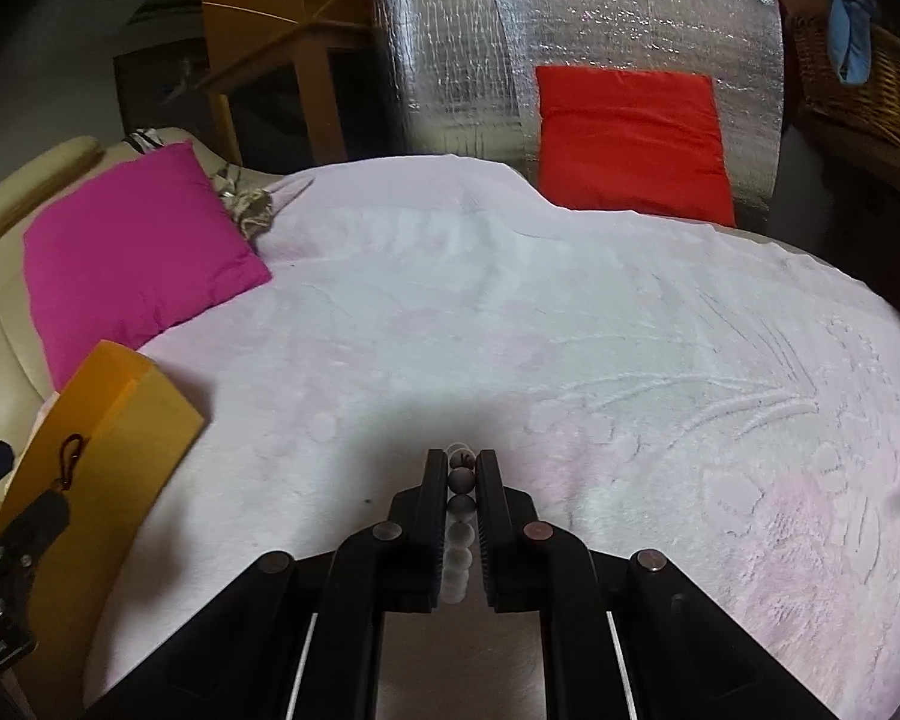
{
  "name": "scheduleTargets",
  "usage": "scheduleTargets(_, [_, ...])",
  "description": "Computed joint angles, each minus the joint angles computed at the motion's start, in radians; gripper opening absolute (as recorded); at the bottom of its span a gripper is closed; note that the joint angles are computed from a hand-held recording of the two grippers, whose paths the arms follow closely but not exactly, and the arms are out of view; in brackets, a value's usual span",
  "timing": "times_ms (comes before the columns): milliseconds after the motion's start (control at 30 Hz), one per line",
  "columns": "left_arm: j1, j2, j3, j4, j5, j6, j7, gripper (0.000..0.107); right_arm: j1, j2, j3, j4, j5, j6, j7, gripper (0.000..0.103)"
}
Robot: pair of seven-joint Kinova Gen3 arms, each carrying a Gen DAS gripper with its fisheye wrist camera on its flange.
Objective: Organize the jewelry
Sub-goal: 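Close the right tool on the white pearl bracelet and lift it, then carry the white pearl bracelet into the orange box and open right tool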
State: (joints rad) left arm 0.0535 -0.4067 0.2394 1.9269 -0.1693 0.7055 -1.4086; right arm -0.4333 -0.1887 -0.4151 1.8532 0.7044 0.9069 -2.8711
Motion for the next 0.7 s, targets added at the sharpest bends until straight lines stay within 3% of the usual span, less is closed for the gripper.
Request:
scheduleTargets(333, [0.004, -0.016, -0.057, 0.0, 0.041, -0.004, -0.034, 0.086, -0.008, -0.021, -0.045, -0.077, -0.022, -0.027, 0.056, 0.01])
scheduleTargets(700, [-0.028, -0.039, -0.182, 0.004, 0.112, -0.006, -0.098, 0.086, -0.123, 0.099, -0.061, -0.261, 0.05, 0.026, 0.096, 0.01])
